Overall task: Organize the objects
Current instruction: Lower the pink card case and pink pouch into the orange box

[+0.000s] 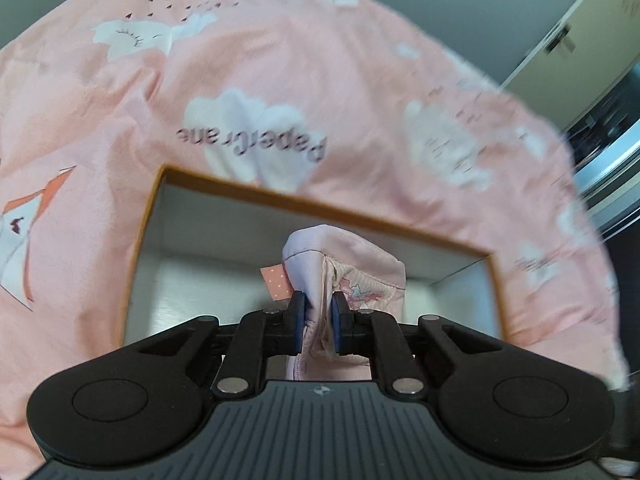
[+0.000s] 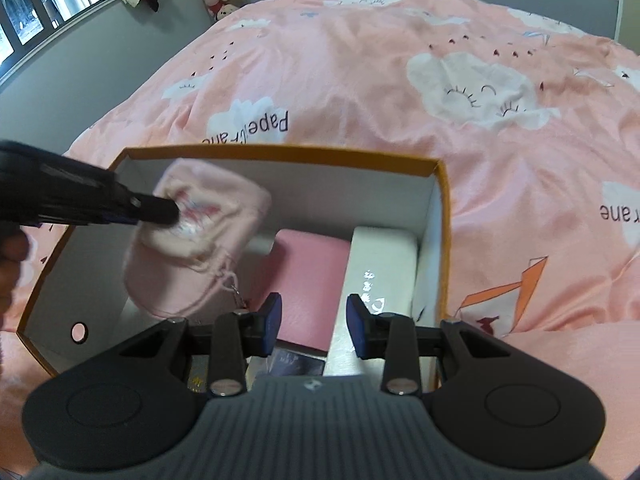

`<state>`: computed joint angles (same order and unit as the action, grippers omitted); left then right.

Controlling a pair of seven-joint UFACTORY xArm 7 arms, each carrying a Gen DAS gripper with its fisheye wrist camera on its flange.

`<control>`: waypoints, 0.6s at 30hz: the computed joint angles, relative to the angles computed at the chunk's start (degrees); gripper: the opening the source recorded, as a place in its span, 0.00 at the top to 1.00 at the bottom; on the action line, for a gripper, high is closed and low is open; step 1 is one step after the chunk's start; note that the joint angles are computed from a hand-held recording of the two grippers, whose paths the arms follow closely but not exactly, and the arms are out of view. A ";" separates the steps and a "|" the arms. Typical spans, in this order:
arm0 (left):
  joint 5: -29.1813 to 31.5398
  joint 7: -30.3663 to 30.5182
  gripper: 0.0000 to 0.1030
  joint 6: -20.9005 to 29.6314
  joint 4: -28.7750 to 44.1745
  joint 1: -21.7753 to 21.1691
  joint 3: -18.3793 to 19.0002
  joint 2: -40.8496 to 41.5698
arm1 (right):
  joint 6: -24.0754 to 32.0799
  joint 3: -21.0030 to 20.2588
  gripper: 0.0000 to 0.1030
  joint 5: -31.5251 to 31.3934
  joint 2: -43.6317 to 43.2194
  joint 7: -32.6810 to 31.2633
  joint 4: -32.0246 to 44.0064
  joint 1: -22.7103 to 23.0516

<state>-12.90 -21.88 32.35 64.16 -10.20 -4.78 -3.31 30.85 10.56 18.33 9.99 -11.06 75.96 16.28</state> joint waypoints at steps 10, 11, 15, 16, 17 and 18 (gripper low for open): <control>-8.61 -4.16 0.86 -6.39 0.36 -1.87 -1.65 7.18 | -3.25 -1.60 0.64 -10.52 -0.34 6.74 -1.26 1.46; -8.17 -5.53 0.86 -6.91 0.34 -2.00 -1.73 7.90 | -3.25 -1.46 0.64 -10.68 -0.14 6.49 -1.24 1.40; -4.50 -10.01 0.84 -8.11 0.40 -2.52 -1.73 9.37 | -3.16 -0.80 0.64 -10.68 0.76 4.82 -0.93 1.38; -4.15 -10.30 0.83 -8.35 0.52 -2.46 -1.80 9.67 | -3.00 -0.65 0.65 -10.65 1.12 4.39 -0.64 1.43; -4.60 -9.81 0.82 -8.29 0.64 -2.22 -1.99 9.87 | -2.75 -0.67 0.65 -11.02 1.62 4.41 -0.19 1.64; -4.88 -9.36 0.78 -7.95 0.98 -2.03 -2.12 10.17 | -2.65 -0.80 0.67 -11.70 2.13 4.86 0.22 1.95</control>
<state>-17.78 -31.24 24.40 65.14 -12.23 -6.90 6.86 28.20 9.76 6.64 12.12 -6.21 76.18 18.23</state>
